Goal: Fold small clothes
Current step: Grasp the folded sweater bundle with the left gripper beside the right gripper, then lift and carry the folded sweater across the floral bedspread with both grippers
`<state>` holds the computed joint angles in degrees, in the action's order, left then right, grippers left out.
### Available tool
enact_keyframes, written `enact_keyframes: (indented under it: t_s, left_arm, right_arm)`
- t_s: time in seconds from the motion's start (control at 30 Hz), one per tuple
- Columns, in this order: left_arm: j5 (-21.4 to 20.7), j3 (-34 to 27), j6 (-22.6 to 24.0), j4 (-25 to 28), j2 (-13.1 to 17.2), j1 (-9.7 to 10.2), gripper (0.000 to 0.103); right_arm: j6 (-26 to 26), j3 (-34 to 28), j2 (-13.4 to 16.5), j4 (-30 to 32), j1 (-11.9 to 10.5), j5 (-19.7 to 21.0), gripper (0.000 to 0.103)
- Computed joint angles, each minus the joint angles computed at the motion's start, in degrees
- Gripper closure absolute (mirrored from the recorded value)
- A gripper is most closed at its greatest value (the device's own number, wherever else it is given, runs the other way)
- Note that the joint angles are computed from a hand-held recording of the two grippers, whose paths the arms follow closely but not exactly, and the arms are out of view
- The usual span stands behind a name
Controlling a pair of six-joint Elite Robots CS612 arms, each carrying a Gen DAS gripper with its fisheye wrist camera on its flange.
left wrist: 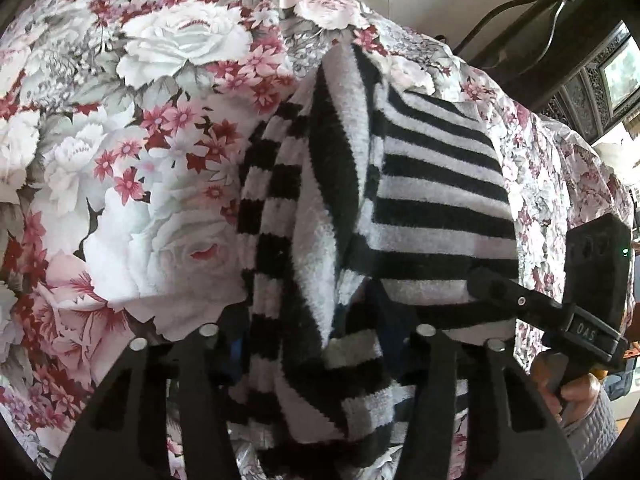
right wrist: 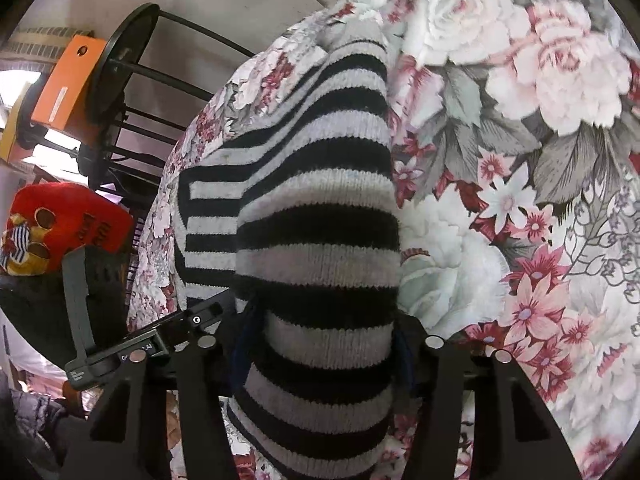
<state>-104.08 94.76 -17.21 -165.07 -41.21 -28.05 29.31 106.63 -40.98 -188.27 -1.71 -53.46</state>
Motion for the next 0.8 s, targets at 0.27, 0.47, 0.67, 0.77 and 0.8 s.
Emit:
enact_keyframes:
  t_s: [0.27,0.47,0.67,0.77,0.8]
  left_arm:
    - [3.0,1.6,1.1,0.1,-2.1,-1.22,0.066]
    - [4.7,1.3,-0.6,2.7,-1.8,-1.97,0.050]
    - [3.9,-0.2,-8.0,4.4,-0.1,-1.28,0.027]
    - [5.0,0.2,-4.5,3.4,-0.9,-2.39,0.055]
    - [7.4,0.6,-3.0,3.3,-1.4,-3.23,0.062]
  right_arm:
    - [-1.2,1.5,-2.1,0.9,-0.1,-0.8,0.053]
    - [-1.5,2.3,-2.5,3.5,-0.5,-0.4,0.048]
    - [0.2,1.9,-1.7,4.6,-0.6,-0.1,0.045]
    - [0.6,2.2,-2.1,3.9,-0.5,-1.2,0.049]
    - [0.5,2.3,-2.3,3.6,-0.3,-1.7,0.051]
